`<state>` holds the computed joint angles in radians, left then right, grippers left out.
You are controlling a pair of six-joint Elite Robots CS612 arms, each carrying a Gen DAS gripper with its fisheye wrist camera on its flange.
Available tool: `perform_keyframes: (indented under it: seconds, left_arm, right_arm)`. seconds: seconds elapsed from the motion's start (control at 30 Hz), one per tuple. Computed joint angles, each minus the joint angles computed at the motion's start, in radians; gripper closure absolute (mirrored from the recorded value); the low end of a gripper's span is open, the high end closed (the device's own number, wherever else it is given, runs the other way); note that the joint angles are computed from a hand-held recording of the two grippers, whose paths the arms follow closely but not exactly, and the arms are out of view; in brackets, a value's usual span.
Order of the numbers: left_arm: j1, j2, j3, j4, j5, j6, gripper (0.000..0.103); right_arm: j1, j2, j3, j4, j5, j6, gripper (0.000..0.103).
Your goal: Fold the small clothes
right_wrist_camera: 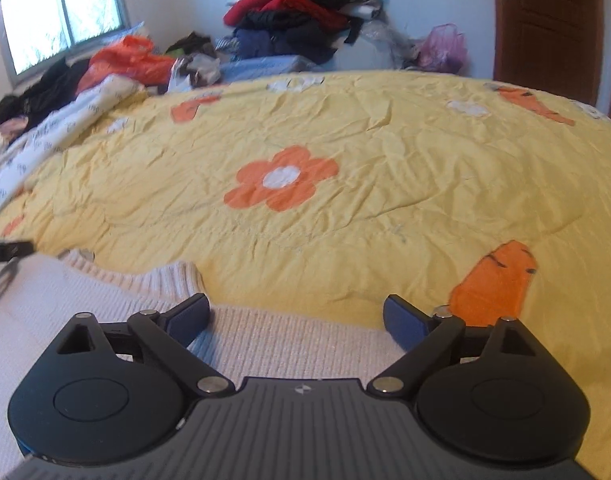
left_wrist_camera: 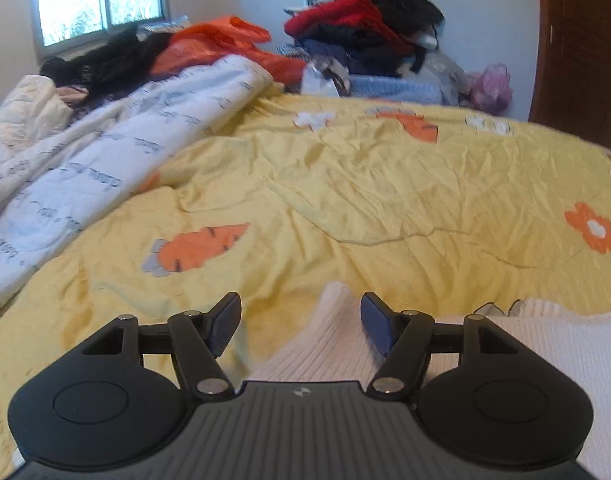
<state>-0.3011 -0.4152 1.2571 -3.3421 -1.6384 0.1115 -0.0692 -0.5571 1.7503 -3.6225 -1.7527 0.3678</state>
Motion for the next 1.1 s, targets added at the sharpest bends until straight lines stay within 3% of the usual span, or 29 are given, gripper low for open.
perform_keyframes:
  seconds: [0.07, 0.1, 0.2, 0.37, 0.53, 0.6, 0.7, 0.8, 0.9, 0.97, 1.0, 1.1]
  left_arm:
    - [0.031, -0.036, 0.082, -0.083, -0.066, -0.045, 0.03]
    - [0.05, -0.056, 0.127, -0.116, -0.104, -0.081, 0.026]
    - [0.096, -0.095, 0.241, -0.166, -0.171, -0.195, 0.026]
    - [0.114, -0.125, 0.363, -0.189, -0.138, -0.341, 0.026]
    - [0.122, -0.135, 0.398, -0.208, -0.193, -0.412, 0.024]
    - [0.128, -0.137, 0.396, -0.193, -0.241, -0.45, 0.022]
    - [0.152, -0.127, 0.379, -0.157, -0.409, -0.559, 0.019]
    - [0.152, -0.117, 0.375, -0.182, -0.441, -0.585, 0.015]
    - [0.156, -0.097, 0.339, -0.187, -0.462, -0.695, 0.015]
    - [0.152, -0.09, 0.318, -0.181, -0.433, -0.746, 0.016]
    - [0.148, -0.091, 0.31, -0.173, -0.405, -0.765, 0.023]
    - [0.136, -0.098, 0.302, -0.126, -0.317, -0.769, 0.06]
  right_arm:
    - [0.024, 0.0, 0.017, -0.091, -0.104, 0.029, 0.01]
    - [0.033, -0.003, 0.029, -0.15, -0.119, 0.023, 0.009]
    - [0.042, -0.025, 0.063, -0.244, 0.018, -0.026, 0.006]
    - [0.082, -0.027, -0.02, -0.063, 0.247, -0.2, 0.007]
    - [0.133, 0.03, -0.174, 0.132, 0.268, -0.363, 0.008]
    - [0.136, 0.048, -0.217, 0.203, 0.254, -0.357, 0.001]
    - [0.121, 0.049, -0.213, 0.197, 0.304, -0.298, 0.002]
    - [0.12, 0.051, -0.2, 0.16, 0.311, -0.283, 0.002]
    - [0.121, 0.054, -0.199, 0.147, 0.307, -0.273, 0.002]
    - [0.121, 0.054, -0.198, 0.143, 0.304, -0.27, 0.002]
    - [0.121, 0.055, -0.201, 0.144, 0.304, -0.268, 0.002]
    - [0.119, 0.055, -0.2, 0.137, 0.309, -0.258, 0.002]
